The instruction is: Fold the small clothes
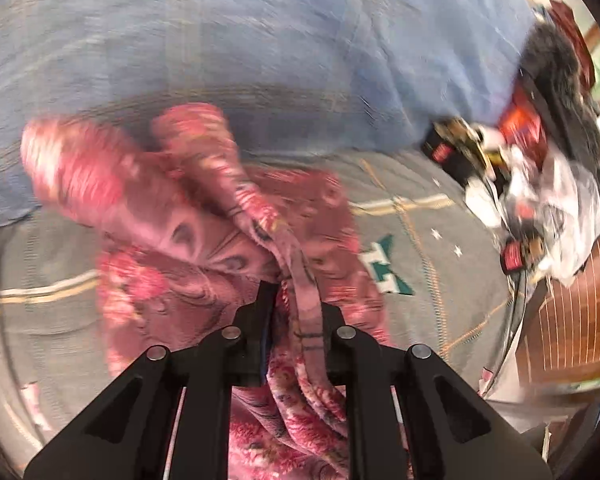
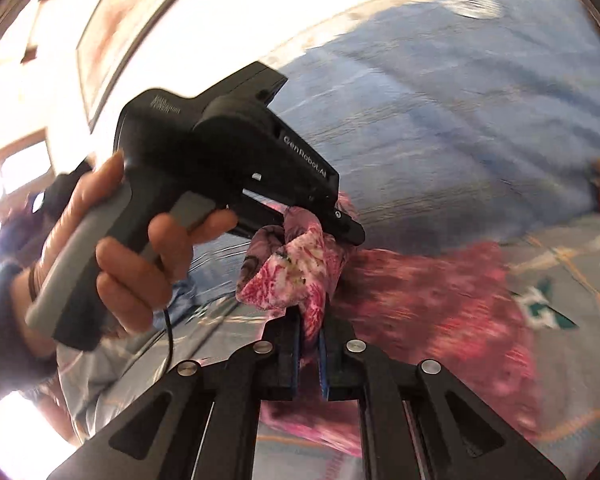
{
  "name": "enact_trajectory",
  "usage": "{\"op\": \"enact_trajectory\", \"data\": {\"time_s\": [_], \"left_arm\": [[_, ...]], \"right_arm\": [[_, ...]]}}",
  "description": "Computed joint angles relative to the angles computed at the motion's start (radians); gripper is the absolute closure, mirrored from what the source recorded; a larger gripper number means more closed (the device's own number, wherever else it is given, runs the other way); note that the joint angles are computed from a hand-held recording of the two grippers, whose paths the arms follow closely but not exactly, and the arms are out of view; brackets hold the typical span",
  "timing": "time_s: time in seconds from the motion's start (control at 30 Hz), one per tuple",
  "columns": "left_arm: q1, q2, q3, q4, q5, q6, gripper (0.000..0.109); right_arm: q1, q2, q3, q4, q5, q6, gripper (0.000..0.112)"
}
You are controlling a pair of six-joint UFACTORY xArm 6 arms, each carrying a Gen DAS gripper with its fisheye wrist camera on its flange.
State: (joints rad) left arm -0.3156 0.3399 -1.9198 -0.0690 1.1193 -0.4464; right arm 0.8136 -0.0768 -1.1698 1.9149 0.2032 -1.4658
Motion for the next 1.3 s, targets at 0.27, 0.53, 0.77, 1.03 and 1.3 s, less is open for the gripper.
{"op": "enact_trajectory", "data": {"time_s": [0.27, 0.53, 0.77, 1.03, 1.3], "left_arm": [[-0.076, 0.143, -0.117, 0.020, 0.065, -0.033, 0.072], [0.021, -0.287, 0.443, -0.011, -0.312, -0.045, 0.032], [0.157, -0.449, 0.753, -0.127, -0.377, -0.106, 0.032], [0.136, -0.506, 0.861, -0.149, -0.468, -0.116, 0.032], [0.099, -0.488, 0.839, -0.027, -0.479, -0.168, 0.032]], "right_arm": [[-0.117, -0.027, 0.143, -0.088, 0.074, 0.253, 0.106], [-0.152, -0.062, 0.213, -0.393, 0.130, 0.531, 0.095], [-0.204, 0.009, 0.011, -0.438, 0.050, 0.603, 0.067], [-0.231, 0.494, -0.550, -1.260, 0.338, 1.399, 0.052], [-0.230, 0.504, -0.574, -1.125, 0.274, 1.249, 0.105]]}}
